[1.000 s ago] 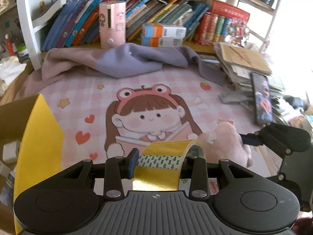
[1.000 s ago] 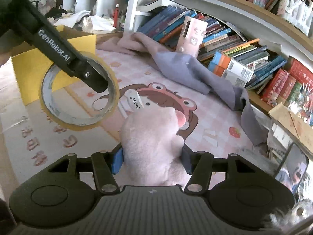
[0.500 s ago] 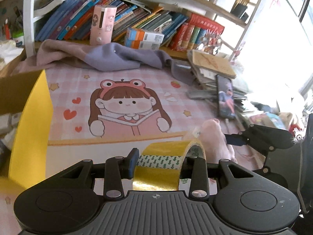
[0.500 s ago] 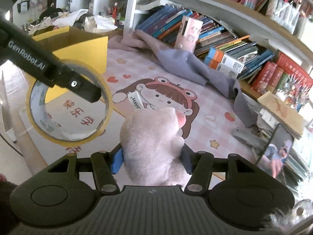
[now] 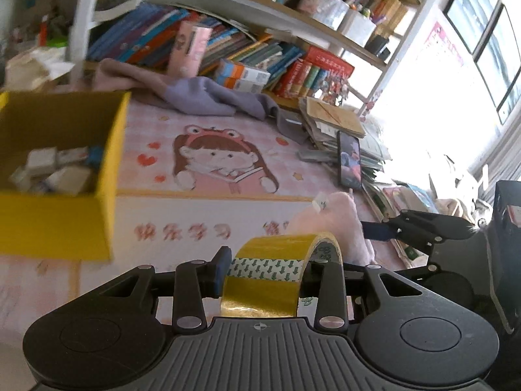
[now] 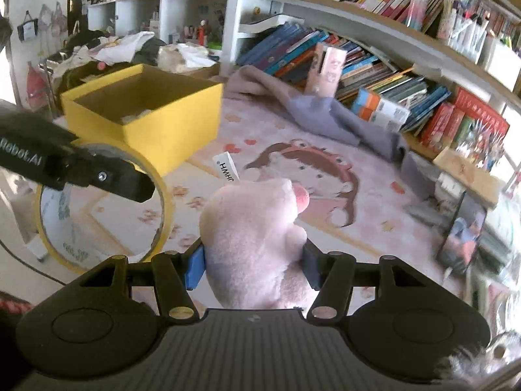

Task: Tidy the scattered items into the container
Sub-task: 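Lift and carry the tape roll and plush pig toward the yellow box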

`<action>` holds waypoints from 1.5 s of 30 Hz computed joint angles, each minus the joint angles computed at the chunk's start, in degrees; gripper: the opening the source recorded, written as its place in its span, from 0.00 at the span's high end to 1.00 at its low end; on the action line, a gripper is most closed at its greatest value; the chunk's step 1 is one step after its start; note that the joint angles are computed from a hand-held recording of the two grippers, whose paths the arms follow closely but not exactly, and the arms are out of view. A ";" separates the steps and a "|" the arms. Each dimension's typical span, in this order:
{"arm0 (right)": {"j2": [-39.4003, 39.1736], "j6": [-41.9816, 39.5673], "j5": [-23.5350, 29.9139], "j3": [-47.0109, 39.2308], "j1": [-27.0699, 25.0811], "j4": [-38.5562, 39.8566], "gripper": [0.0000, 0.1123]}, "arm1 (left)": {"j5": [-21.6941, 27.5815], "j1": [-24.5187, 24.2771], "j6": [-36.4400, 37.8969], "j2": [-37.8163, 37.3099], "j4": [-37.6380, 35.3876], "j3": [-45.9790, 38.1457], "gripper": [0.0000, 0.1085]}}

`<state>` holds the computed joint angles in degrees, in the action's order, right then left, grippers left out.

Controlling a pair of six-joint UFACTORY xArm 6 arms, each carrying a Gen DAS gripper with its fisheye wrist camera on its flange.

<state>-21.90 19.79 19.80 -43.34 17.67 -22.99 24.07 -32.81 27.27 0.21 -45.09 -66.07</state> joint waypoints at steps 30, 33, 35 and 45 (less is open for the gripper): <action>6.34 27.64 10.09 -9.06 24.19 -18.29 0.50 | 2.83 14.57 9.57 -26.54 -8.68 25.11 0.67; 8.15 25.37 9.08 -10.77 24.24 -17.16 0.50 | 2.52 15.99 9.21 -26.89 -8.96 25.25 0.67; 9.26 24.04 8.24 -11.92 23.84 -16.66 0.50 | 2.41 16.95 9.33 -26.18 -9.31 24.28 0.67; 17.25 22.82 0.17 -21.47 17.98 -19.07 0.50 | -3.73 18.20 17.79 -16.65 -15.08 12.14 0.67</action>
<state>-4.65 42.60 19.97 -64.81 35.66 -42.06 20.34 -14.61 45.06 -16.44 -60.17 -53.93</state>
